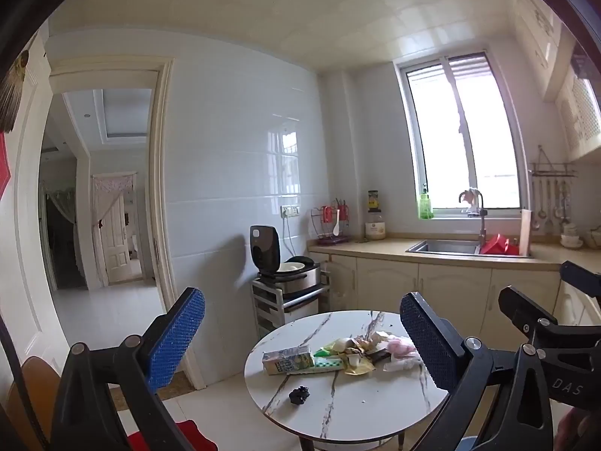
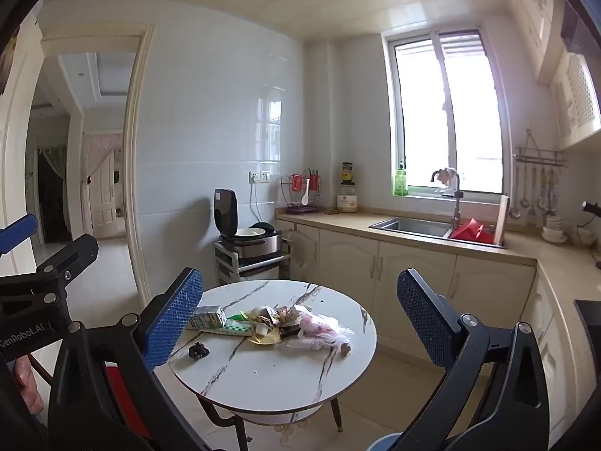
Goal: Collect trash
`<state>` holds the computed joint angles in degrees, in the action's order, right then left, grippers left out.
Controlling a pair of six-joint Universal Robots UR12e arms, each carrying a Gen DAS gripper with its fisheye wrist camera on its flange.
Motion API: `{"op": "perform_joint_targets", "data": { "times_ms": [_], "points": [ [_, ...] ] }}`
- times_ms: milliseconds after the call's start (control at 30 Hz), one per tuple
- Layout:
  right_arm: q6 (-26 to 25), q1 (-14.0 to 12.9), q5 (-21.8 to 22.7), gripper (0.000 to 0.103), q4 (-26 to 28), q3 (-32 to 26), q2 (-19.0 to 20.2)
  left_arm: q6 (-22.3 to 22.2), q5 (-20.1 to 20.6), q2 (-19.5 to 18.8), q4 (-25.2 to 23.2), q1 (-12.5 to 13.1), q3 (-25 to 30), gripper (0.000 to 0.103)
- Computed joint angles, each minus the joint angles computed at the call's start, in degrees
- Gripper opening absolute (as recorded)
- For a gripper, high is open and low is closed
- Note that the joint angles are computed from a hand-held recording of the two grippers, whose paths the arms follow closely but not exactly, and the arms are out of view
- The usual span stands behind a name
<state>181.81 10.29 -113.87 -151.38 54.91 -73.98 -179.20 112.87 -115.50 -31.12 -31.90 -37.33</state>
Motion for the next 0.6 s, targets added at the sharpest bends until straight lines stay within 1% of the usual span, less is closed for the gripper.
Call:
{"op": "perform_joint_targets", "data": {
  "times_ms": [67,133,167,200,233,267,300,533,600],
  "points": [
    [0.3,-0.1,0.4,0.103,0.3,0.0,-0.1,-0.2,0.3,0.3,0.1,0.0,-0.5,0.102],
    [0.7,-0.3,0.8,0.103,0.6,0.2,-0.3,2.2,-0.1,0.7,1.0,-0.6,-1.0,0.102],
    [0.9,-0.3,0.9,0.103,0.7,0.4,-0.5,1.8,-0.6,0.8,0.0,-0.5,-0.8,0.102],
    [1.0,-0.4,1.1,0.103,0.7,0.6,-0.8,1.8,-0.4,1.0,0.0,-0.7,-1.1,0.102],
    [0.0,-0.1,-0.6,0.103,0.0,0.9,-0.4,0.9,-1.2,0.7,-1.5,-0.1,-0.3,0.102],
    [0.1,-0.1,-0.7,0.103,-0.1,0.8,-0.4,0.7,-1.4,0.7,-1.8,0.1,-0.2,0.102],
    [0.6,-0.1,-0.6,0.103,-0.6,1.8,-1.1,0.9,-1.0,-0.2,-2.9,-0.1,1.1,0.102],
    [0.9,0.5,-0.9,0.103,-1.3,2.4,-1.4,1.0,-0.9,-0.1,-2.7,-0.2,0.8,0.102],
    [1.2,-0.1,-0.2,0.103,-0.4,1.7,-1.2,1.0,-1.0,-0.1,-2.8,-0.2,0.8,0.102]
  ]
}}
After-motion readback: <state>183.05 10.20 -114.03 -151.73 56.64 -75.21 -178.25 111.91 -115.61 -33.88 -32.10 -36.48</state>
